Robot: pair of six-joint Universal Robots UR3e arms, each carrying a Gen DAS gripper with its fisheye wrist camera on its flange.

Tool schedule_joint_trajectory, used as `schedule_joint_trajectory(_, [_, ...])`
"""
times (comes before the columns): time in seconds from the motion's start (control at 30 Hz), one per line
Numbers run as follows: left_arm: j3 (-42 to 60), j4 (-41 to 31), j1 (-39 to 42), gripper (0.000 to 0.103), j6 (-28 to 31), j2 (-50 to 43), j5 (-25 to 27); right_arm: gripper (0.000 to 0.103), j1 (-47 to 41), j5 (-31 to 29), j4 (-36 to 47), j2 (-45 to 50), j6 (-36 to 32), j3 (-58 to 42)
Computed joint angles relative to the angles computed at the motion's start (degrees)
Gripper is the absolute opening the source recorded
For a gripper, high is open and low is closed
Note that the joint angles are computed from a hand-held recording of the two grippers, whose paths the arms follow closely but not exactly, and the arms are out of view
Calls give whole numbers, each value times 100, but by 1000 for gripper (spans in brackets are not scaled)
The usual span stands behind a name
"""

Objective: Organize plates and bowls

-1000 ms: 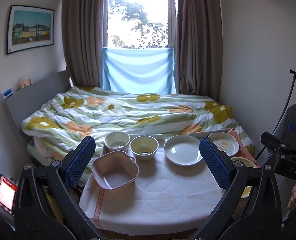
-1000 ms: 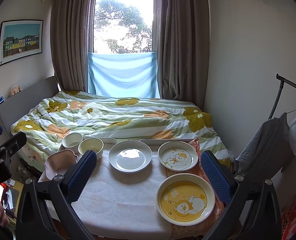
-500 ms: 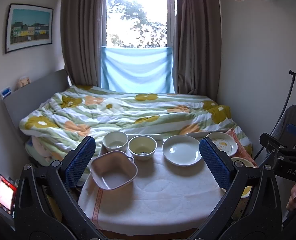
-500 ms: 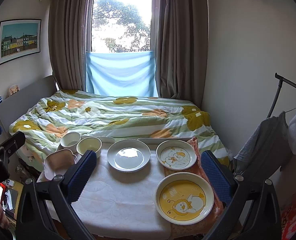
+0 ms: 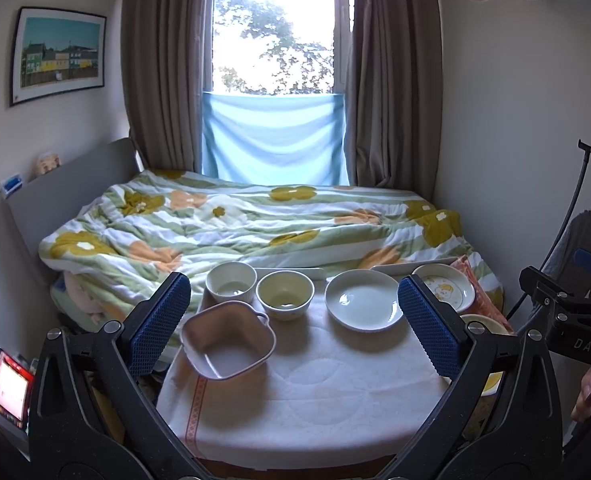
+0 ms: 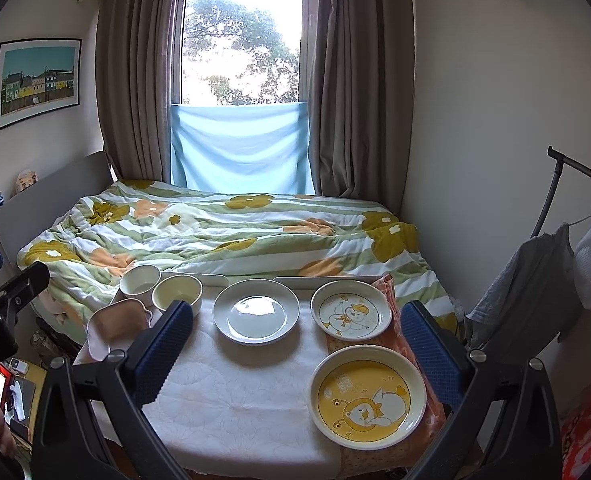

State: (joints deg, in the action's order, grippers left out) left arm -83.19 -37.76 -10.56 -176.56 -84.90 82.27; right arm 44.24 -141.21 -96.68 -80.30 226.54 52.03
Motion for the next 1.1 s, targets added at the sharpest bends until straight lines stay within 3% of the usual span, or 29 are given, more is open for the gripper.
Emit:
schedule_joint_trajectory(0.73, [339, -348, 65, 103, 125, -152, -64, 103, -49, 50, 126, 22, 56, -61])
schedule_joint_trajectory(0.9, [853, -843, -10, 103, 416, -603, -269, 103, -169, 260, 296, -19, 330, 0])
schedule_joint_trajectory(1.1, [1571, -1365, -221, 103, 861, -1587, -478, 103, -479, 721, 378, -592, 1150, 1150])
